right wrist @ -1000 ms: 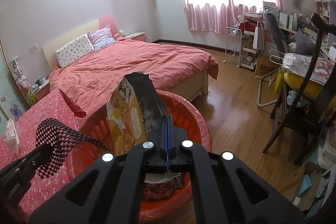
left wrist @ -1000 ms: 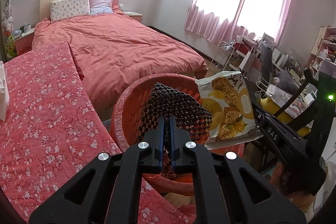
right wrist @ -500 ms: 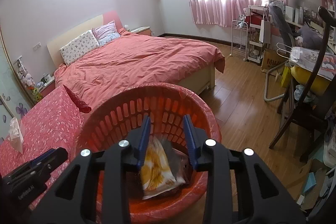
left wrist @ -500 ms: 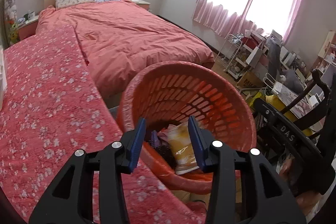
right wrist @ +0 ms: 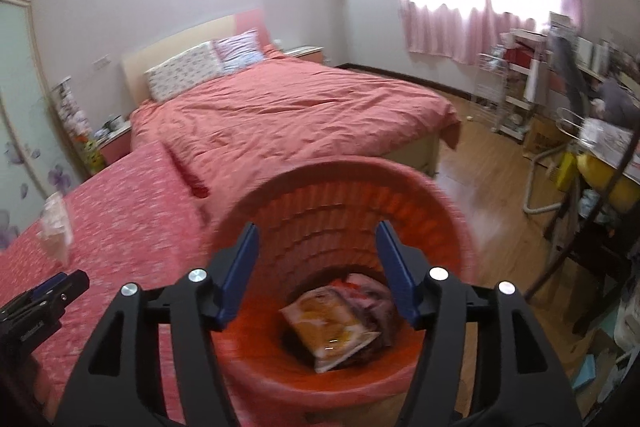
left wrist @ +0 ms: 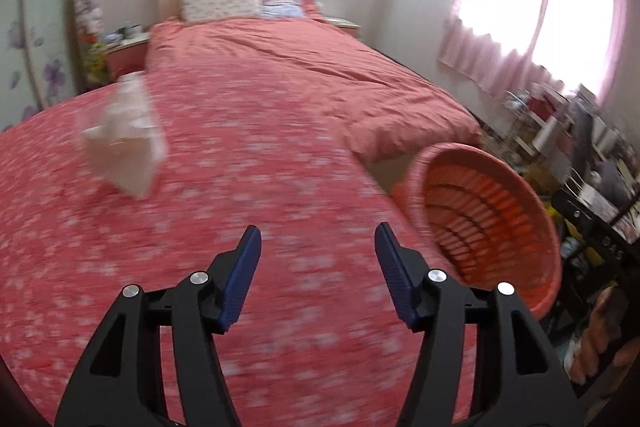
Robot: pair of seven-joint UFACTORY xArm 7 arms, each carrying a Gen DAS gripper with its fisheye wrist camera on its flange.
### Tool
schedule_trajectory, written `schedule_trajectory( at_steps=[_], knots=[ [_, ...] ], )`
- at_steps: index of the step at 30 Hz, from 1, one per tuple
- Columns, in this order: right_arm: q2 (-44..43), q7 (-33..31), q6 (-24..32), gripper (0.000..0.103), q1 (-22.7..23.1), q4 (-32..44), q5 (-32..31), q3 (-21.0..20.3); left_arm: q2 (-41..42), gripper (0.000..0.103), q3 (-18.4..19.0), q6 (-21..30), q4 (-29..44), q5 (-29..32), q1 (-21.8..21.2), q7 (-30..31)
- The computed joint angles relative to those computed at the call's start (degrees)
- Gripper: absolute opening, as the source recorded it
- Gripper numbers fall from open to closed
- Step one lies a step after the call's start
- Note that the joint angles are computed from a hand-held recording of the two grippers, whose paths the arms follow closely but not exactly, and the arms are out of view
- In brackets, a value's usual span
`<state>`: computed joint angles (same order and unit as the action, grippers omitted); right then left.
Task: Collect trash
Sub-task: 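Grasp the crumpled white tissue with the right gripper while the left gripper grasps the clear plastic tray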
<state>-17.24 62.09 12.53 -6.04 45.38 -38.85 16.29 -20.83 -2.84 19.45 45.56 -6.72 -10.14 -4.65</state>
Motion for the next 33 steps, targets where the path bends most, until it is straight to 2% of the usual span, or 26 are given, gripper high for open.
schedule_trajectory(
  at_steps=[5, 8, 13, 19, 24, 30, 32, 33],
  knots=[
    [6.3, -5.2, 0.5, 0.061, 7.4, 6.9, 4.8, 0.2, -3.8, 0.064, 1.6, 1.0, -2.4, 3.7, 6.2, -2.0],
    [10.5, -6.3, 1.4, 0.061, 11.8, 11.8, 5.2, 0.4, -5.8, 0.064, 3.2, 0.8, -3.9, 5.3, 9.7, -1.9],
    [21.6, -7.7, 3.8, 0.061, 19.3, 24.4, 4.9, 1.3, -7.3, 0.064, 7.0, 0.8, -4.7, 6.0, 14.2, -0.1],
    [36.6, -12.5, 7.0, 0.059, 26.7, 41.7, 10.9, 1.4, -5.7, 0.065, 8.8, -0.6, -4.1, 6.3, 19.2, 0.7],
    [46.9, -10.6, 11.9, 0.059, 34.7, 56.5, 11.7, -4.4, -2.6, 0.070, 11.9, -1.0, -1.7, 3.4, 19.7, 3.3],
    [55.9, -13.3, 20.7, 0.059, 40.4, 71.6, 15.3, -10.0, 0.6, 0.070, 13.0, -1.0, 0.6, -0.1, 19.1, 6.9],
    [57.8, -15.8, 24.5, 0.042, 41.1, 74.7, 17.4, -10.7, 1.4, 0.070, 13.1, -0.4, 1.3, -1.5, 18.8, 7.8],
    [57.9, -16.9, 25.6, 0.027, 40.9, 74.6, 19.0, -10.7, 1.7, 0.070, 12.9, -0.3, 1.4, -1.8, 18.9, 7.9]
  ],
)
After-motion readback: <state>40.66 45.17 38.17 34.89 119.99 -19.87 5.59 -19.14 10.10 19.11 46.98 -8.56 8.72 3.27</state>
